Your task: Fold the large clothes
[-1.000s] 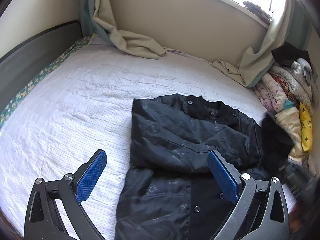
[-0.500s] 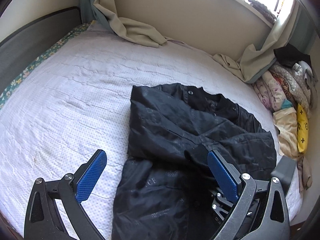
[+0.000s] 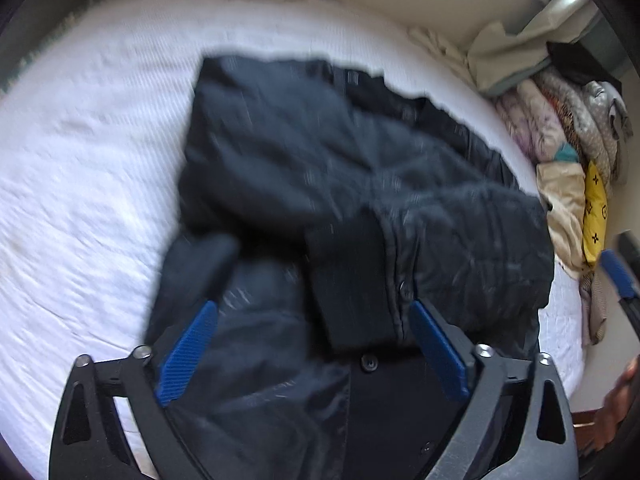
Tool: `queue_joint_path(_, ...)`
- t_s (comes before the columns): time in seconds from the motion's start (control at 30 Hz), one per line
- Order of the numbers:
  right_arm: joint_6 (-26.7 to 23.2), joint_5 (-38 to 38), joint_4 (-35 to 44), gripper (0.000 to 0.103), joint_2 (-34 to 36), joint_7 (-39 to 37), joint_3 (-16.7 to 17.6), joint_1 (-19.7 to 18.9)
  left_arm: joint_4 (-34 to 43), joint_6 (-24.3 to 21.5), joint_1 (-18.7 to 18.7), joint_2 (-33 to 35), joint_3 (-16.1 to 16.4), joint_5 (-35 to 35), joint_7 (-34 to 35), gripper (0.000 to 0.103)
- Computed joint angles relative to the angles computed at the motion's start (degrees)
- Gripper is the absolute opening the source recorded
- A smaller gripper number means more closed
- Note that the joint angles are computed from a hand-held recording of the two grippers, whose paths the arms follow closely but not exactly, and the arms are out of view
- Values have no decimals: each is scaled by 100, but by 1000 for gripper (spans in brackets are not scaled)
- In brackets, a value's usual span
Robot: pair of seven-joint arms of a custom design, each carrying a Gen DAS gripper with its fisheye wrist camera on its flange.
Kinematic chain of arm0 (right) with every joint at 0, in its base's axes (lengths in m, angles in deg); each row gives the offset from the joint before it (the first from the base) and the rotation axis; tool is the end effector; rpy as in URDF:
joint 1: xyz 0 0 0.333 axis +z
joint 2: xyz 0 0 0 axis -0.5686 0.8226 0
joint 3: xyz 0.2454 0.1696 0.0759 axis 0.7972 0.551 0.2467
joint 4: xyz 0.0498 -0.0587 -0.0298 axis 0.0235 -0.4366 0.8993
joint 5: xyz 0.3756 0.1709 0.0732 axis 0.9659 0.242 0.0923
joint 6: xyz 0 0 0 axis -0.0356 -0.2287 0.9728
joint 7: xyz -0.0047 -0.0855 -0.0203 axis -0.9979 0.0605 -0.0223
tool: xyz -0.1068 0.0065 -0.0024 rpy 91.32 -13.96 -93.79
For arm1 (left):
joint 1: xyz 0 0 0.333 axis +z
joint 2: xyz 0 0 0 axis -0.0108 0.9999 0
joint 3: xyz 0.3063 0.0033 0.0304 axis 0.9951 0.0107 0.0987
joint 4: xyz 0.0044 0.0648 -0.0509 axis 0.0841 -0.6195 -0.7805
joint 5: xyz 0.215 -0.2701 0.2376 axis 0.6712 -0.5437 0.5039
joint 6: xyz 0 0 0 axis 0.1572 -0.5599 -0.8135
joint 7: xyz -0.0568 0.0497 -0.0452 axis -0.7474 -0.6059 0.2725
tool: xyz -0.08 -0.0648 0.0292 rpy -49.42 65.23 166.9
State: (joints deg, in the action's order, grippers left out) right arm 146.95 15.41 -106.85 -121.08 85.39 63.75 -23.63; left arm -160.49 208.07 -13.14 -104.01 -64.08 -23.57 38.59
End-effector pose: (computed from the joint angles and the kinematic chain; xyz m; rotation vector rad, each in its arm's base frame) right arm 0.3759 0.0322 0.7218 -1.4212 1.9113 -0.3923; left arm 0.4573 -0.2452 0.6227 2.0247 -2.2626 0.7213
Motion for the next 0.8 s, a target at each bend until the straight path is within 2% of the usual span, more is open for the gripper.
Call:
queue_joint_path(0.1,-42,50,-23,65,-92,138,-139,-153,1,-123,-37,305,-22,-117,-88,84)
queue_joint_path(0.2,-101,182,-52,65,-135,202,-277,-202,-82,168,-81,405,-82,-99,-102,63)
queue_joint_path(0.27,-124,192,-66,65,-130,202,-293,-247,-104,314,-177,396,2,-435,124,10)
queue_joint_path(0.37,-152,141,-79,65,-124,233,-269,-344,-111,507,-179,271,10,-559,146,8)
queue_joint_path(0.47,-138,118,-91,65,-110,282,-266,-409,-30,783,-84,87,-91,-67,114,8)
queue_joint_path(0.6,-183,51,-116,65,-82,333,-260,-488,48,656,41,172,-171,500,-73,9)
queue_joint_path(0.7,-270,21,-124,65,-27,359,-266,-524,49,523,42,334,-150,556,-207,11)
queue_joint_path(0.8,-330,19,-134,63,25,348,-289,-539,100,368,59,346,-147,682,-358,21)
